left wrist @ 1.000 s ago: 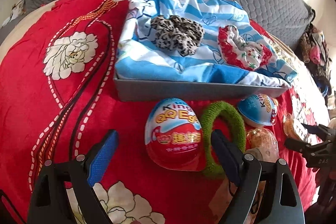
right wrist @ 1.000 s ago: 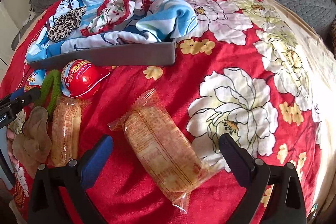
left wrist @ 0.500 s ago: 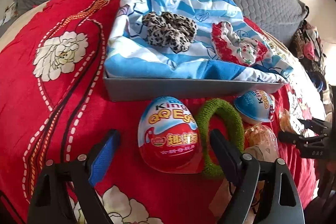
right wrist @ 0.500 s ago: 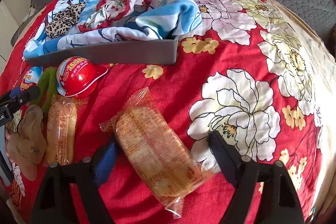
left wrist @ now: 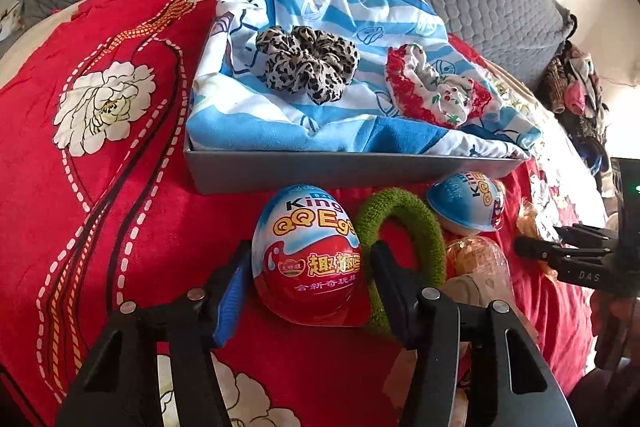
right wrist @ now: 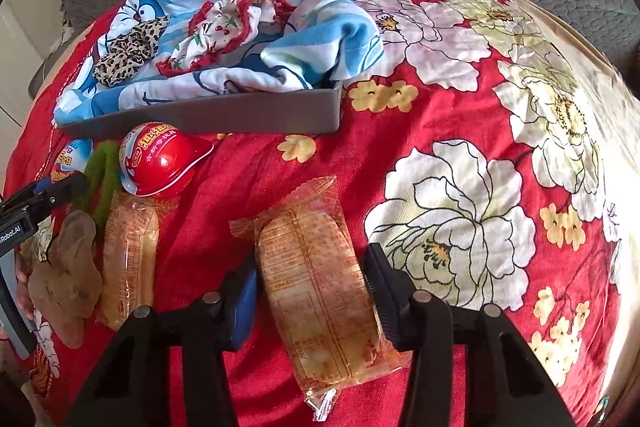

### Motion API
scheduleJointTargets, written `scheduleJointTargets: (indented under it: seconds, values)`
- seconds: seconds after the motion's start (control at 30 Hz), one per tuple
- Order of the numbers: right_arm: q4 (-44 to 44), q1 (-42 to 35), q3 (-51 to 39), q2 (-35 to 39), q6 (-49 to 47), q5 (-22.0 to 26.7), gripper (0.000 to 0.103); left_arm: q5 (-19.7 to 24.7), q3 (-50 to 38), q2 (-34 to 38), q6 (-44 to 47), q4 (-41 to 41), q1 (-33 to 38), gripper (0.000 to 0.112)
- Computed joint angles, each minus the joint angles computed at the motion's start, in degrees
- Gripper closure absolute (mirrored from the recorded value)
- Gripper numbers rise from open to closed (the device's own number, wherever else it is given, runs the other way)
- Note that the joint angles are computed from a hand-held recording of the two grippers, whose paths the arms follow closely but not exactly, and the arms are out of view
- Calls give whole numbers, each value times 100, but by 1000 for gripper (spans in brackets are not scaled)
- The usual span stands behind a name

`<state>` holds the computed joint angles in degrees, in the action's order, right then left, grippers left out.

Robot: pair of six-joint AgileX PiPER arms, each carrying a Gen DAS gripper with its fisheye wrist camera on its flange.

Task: Organize objects
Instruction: 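Close left tool on red Kinder egg while right tool closes on bread package, then lift red egg with left tool while right tool lifts bread package toward tray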

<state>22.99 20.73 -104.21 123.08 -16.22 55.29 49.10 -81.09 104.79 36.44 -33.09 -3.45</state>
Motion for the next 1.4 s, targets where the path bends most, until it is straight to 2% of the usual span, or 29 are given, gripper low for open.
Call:
scheduleJointTargets:
  seconds: [0.23, 0.77, 1.4]
  values:
    - [174, -25, 35, -6, 45, 40, 54, 191, -85, 73, 79, -200, 131, 56]
    - [842, -186, 144, -104, -220, 139, 56, 146, -39, -29, 92, -206, 125, 57]
    - [1118, -29, 690, -728, -529, -322, 56, 119, -54, -363, -120, -183, 152, 57]
